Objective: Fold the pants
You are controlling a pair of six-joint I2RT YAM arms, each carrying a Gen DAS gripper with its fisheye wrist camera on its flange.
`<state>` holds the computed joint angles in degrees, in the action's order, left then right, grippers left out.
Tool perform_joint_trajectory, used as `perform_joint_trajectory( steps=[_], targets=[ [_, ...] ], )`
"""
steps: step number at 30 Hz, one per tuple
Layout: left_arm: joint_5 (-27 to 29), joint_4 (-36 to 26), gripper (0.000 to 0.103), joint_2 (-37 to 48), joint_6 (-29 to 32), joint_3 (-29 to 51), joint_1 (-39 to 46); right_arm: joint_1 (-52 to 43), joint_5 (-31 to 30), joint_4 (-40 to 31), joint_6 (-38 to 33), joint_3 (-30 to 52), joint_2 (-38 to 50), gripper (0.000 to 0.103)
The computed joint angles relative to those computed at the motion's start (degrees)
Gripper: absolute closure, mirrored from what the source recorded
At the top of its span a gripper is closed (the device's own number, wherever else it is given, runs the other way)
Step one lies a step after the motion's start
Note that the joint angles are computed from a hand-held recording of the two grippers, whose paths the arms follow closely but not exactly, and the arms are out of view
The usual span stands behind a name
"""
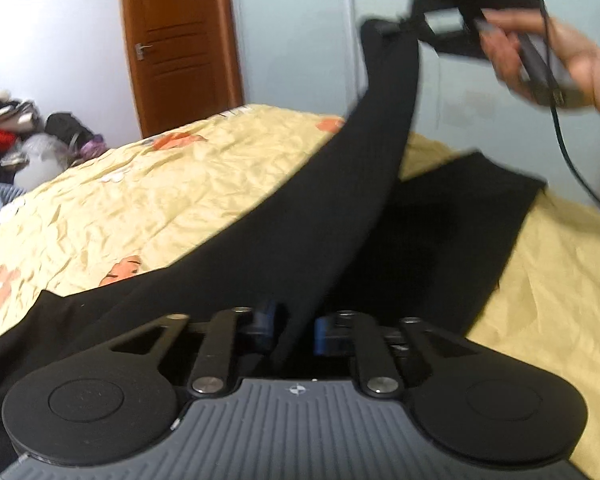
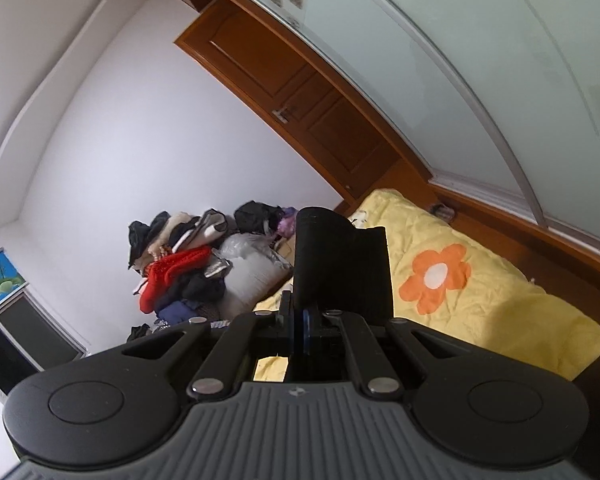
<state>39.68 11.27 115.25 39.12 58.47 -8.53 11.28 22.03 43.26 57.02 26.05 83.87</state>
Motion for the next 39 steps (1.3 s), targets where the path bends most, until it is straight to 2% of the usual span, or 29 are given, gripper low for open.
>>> perform_joint_trajectory(
  steps=[3, 6, 7, 9, 11, 13, 15, 17, 19, 23, 26, 28, 30, 31, 33, 34, 35, 37, 39],
  targets=[
    [0.36, 2.81, 0.093, -0.90, -6.89, 1.10, 1.09, 0.38, 0.52, 2.35, 1.58, -0.17, 1.42, 0.099],
    [3.34, 3.98, 0.094, -3.47, -10.27, 0.75, 3.10, 1.66, 1.61, 14.50, -1.14, -4.02, 2.01, 0.099],
    [4.53, 1.56, 0.094, -4.21, -9.03, 1.10, 3.52, 2.71, 3.01, 17.04, -3.35, -5.41, 1.31, 0.099],
    [6.37, -7.61, 0.094, -4.27, -4.25, 3.10, 3.81, 5.02, 6.45, 18.01, -3.98, -8.70, -0.91, 0.099],
    [6.83, -15.03, 0.094, -3.31, 1.04, 3.82, 3.49, 6.93, 10.21, 14.89, -0.44, -12.61, -2.99, 0.099],
    [5.97, -15.46, 0.094, -3.10, 4.17, 1.82, 2.90, 7.02, 11.46, 12.74, 7.24, -16.54, -2.54, 0.098],
    [5.20, -15.67, 0.094, -2.98, 4.56, 1.32, 2.51, 5.90, 10.12, 14.78, 15.11, -19.43, 1.40, 0.098],
    [6.14, -17.70, 0.094, -2.28, 2.59, 3.75, 2.96, 4.66, 8.07, 14.82, 17.19, -18.80, 3.72, 0.098],
    [6.38, -17.24, 0.094, -0.65, -3.01, 7.64, 3.33, 2.57, 5.02, 12.48, 13.96, -15.10, 2.85, 0.099],
    [7.18, -9.80, 0.093, -1.91, -14.73, 9.27, 4.89, 0.80, 1.53, 10.19, 3.53, -5.55, -0.75, 0.099],
    [7.60, -10.33, 0.093, -4.12, -11.72, 8.00, 4.76, 4.12, 5.17, 5.47, -5.18, -2.16, -6.59, 0.099],
    [6.23, -14.35, 0.091, -4.34, -5.87, 6.92, 3.29, 6.19, 8.54, 4.48, -4.79, -5.06, -9.41, 0.099],
    [4.35, -20.75, 0.090, -2.78, 0.28, 7.28, 2.08, 8.37, 13.92, 0.07, -0.29, -8.49, -10.62, 0.099],
    [2.60, -22.12, 0.090, -1.96, 2.27, 6.59, 1.20, 9.08, 16.07, -2.52, 4.86, -11.26, -10.65, 0.098],
    [-0.49, -19.77, 0.091, -1.77, 4.33, 3.47, -0.19, 10.34, 19.10, -7.28, 15.33, -15.22, -7.81, 0.099],
    [-0.74, -16.36, 0.091, -2.49, 4.83, 1.05, -0.41, 11.16, 20.06, -8.37, 20.67, -16.89, -5.08, 0.099],
    [-0.66, -15.13, 0.091, -3.15, 5.50, -0.11, -0.42, 11.86, 20.23, -4.80, 24.95, -19.21, -1.76, 0.098],
    [-0.07, -17.70, 0.091, -3.23, 5.59, 1.22, -0.25, 12.86, 20.57, 4.19, 29.98, -22.94, 4.37, 0.099],
    [0.55, -19.95, 0.091, -2.37, 4.52, 3.63, -0.01, 14.38, 22.48, 1.37, 30.43, -23.03, 1.79, 0.099]
  ],
)
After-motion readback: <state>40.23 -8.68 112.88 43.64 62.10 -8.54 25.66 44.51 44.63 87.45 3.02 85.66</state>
